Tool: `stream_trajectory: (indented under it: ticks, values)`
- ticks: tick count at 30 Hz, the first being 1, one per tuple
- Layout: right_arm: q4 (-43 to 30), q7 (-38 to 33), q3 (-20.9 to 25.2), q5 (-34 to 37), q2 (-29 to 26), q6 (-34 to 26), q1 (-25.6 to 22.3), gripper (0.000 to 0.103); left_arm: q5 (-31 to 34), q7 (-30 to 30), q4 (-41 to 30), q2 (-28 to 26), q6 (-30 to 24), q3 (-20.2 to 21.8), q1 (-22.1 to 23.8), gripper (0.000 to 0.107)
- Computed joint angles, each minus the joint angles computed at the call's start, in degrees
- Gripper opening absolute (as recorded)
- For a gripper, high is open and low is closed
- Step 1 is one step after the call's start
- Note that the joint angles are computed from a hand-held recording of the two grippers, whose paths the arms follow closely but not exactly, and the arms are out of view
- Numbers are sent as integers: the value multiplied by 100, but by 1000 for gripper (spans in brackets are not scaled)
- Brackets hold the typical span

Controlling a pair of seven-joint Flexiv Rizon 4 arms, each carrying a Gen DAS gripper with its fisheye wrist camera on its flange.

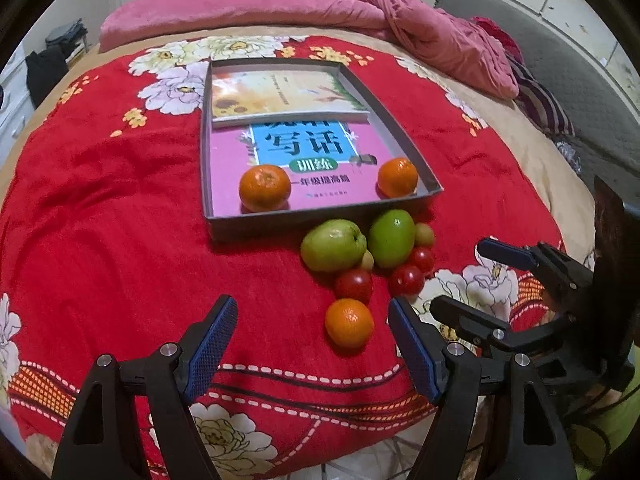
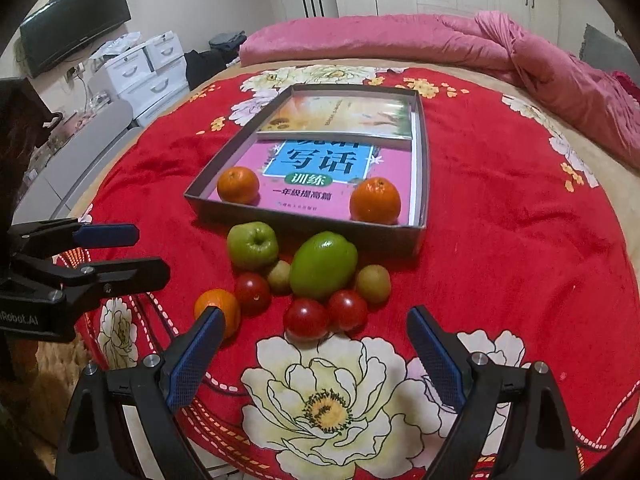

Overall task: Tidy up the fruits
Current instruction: 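Grasp a red cherry tomato with the right tool while the left tool approaches the last orange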

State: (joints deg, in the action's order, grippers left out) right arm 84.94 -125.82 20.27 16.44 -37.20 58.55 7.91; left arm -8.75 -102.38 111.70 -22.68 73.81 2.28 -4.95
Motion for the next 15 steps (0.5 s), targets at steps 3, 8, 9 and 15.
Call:
stream_trajectory:
  ticks: [3,8,9,15]
  values:
    - [-21,4,13,34,-9,-90,-23,91,-10,80,-10,-22,-76,-46,14,79]
    - [-102,19,-6,65,-48,-347,-23,83,24,166,-80,-99,-236,-49,-14,79]
    - [-103,40,-30,58,-49,-367,-2,81,4,185,-79,-111,-248,-68,-2,79]
    - [-203,54,-53,109,-106,-585,1,69,-141,326,-34,-176,-250,-164,72,79]
